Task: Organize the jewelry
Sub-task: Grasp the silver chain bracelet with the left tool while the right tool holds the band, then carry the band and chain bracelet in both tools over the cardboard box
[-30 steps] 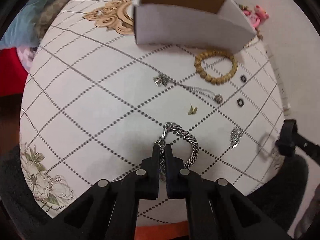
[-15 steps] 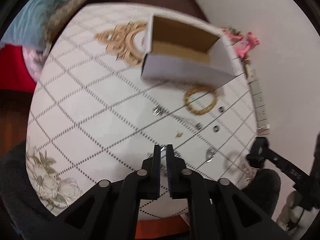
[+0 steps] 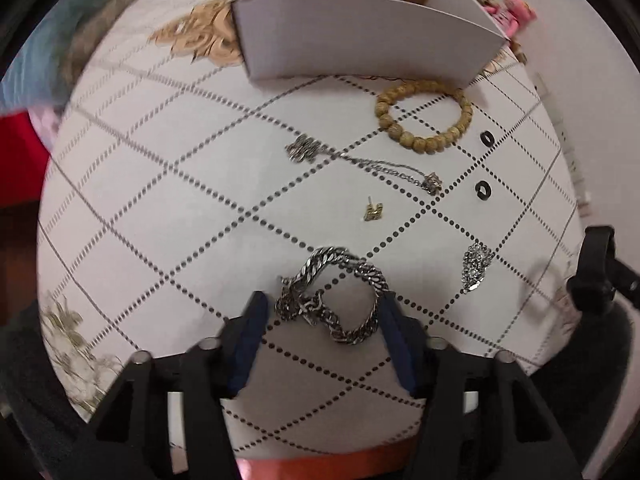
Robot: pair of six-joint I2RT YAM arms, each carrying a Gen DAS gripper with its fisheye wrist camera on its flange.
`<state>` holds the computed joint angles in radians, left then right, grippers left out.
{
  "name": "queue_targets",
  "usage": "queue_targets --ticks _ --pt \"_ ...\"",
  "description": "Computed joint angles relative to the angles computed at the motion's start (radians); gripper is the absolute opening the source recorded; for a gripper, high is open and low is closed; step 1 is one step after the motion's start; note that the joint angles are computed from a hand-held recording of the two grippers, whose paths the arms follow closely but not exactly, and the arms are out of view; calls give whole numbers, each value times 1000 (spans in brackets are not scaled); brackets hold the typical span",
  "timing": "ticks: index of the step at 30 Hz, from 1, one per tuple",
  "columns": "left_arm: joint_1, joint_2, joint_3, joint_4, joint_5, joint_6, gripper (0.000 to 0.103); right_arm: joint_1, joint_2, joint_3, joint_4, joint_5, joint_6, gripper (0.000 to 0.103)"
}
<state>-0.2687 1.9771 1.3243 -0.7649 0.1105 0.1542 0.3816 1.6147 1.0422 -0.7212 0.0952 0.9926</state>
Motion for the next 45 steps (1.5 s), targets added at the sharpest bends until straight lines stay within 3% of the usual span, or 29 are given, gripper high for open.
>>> queue_targets --ticks 2,13,20,26,34,40,45 --pt "-2 -7 -9 18 4 17 9 1 1 -6 2 1 4 8" --pt "165 -93 1 -80 188 59 7 22 -28 17 -14 16 8 8" --pt "247 -108 140 -192 283 102 5 33 -30 87 -34 24 -10 8" --pt "236 -93 211 -200 327 56 5 53 -3 168 -50 36 -25 8" --pt "269 -81 340 -304 398 65 5 54 6 241 -70 30 -63 8" --pt "249 -23 546 -377 437 54 5 18 77 386 -92 34 -149 8" --pt "214 144 850 -446 429 27 5 -38 226 611 -141 32 -254 8"
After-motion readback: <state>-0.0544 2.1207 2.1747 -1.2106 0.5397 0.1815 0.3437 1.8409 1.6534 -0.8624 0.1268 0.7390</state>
